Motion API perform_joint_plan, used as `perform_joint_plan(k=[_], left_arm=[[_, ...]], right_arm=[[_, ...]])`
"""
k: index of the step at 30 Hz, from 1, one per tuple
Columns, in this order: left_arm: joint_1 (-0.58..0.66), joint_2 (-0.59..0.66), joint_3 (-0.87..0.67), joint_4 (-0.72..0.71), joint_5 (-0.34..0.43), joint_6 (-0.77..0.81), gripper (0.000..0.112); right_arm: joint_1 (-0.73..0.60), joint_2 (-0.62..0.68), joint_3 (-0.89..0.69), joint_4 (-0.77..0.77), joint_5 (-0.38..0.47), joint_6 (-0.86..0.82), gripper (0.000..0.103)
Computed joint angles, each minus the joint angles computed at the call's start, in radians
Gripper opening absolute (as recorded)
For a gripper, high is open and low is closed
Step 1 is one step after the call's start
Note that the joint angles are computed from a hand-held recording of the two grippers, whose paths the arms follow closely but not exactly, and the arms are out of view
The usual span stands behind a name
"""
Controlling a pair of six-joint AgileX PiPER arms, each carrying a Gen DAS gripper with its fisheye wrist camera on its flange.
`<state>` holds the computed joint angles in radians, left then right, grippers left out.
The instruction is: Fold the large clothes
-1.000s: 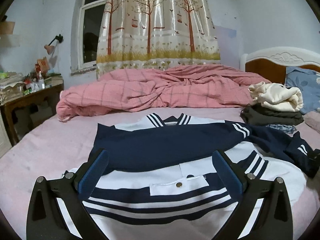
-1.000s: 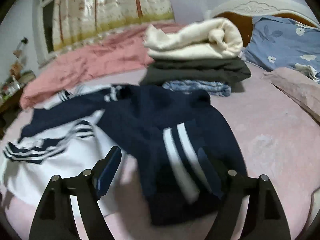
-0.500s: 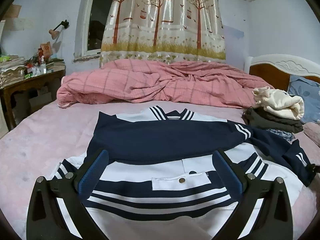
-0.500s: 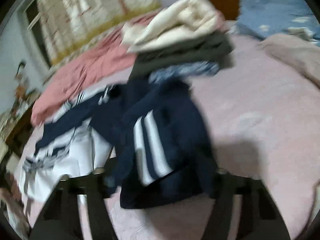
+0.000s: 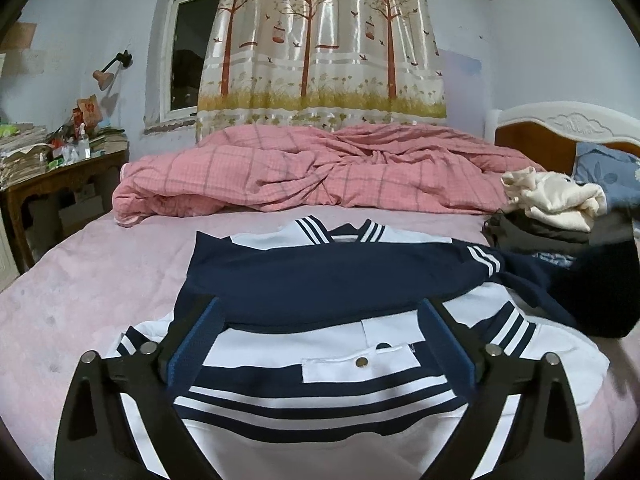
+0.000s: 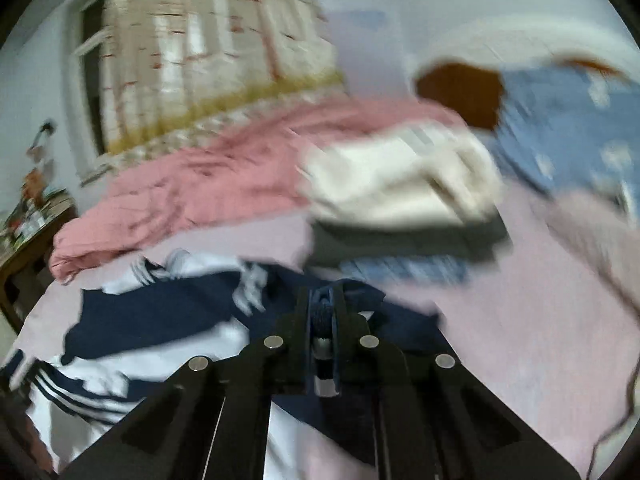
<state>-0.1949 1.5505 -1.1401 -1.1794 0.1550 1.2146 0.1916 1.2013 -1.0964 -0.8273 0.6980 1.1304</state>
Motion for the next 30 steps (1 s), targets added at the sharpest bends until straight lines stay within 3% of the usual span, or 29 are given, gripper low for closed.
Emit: perform_joint_plan(k=[2,6,11,14,16,17,18,19,21,22,24,26,28,30], left_arm=[[0.014,0.002,-0.007,-0.017,0.013,0.012,0.086],[0.048,0.02,-0.037,0.077,0.063,-0.095,0.071],[0.098,0.048,-0.075,0.158,0.126,-0.199,0.065],[0.121,0.07,-0.102,0.169,0.192,-0.213,0.065],[0.14,0.086,-0.121,0.161,0.268,-0.207,0.069],[0.148,0.094,-0.13,0.159,0.309,-0.214,0.079],[0.156,0.1,-0.135,0.142,0.347,-0.21,0.082],[0.166,0.11,-0.141,0.118,0.395,-0.202,0.083],[0.179,0.145,-0.178,0.115,0.516,-0.222,0.085],[0.185,0.163,-0.193,0.105,0.577,-0.223,0.087],[0.186,0.219,-0.24,0.103,0.707,-0.252,0.089],[0.176,0.257,-0.264,0.099,0.784,-0.278,0.089],[0.145,0.267,-0.264,0.112,0.779,-0.286,0.091],[0.084,0.263,-0.268,0.179,0.709,-0.334,0.093]], right_arm=[[0.111,0.083,-0.171,-0.017,0.068,-0.044,0.009],[0.276,0.241,-0.372,0.028,0.086,-0.105,0.009],[0.393,0.361,-0.276,-0.03,-0.037,0.049,0.009],[0.388,0.435,-0.224,0.039,-0.137,0.027,0.009],[0.391,0.45,-0.188,0.007,-0.172,0.07,0.023],[0.401,0.434,-0.155,-0.069,-0.177,0.142,0.05],[0.418,0.406,-0.119,-0.169,-0.164,0.236,0.082],[0.438,0.368,-0.089,-0.269,-0.115,0.331,0.09],[0.482,0.309,-0.033,-0.435,0.025,0.498,0.09],[0.48,0.283,-0.009,-0.462,0.056,0.526,0.09],[0.439,0.216,0.037,-0.442,0.054,0.558,0.09],[0.383,0.142,0.106,-0.444,0.036,0.626,0.09],[0.3,0.07,0.172,-0.41,-0.013,0.645,0.09],[0.239,0.038,0.206,-0.37,-0.037,0.641,0.09]])
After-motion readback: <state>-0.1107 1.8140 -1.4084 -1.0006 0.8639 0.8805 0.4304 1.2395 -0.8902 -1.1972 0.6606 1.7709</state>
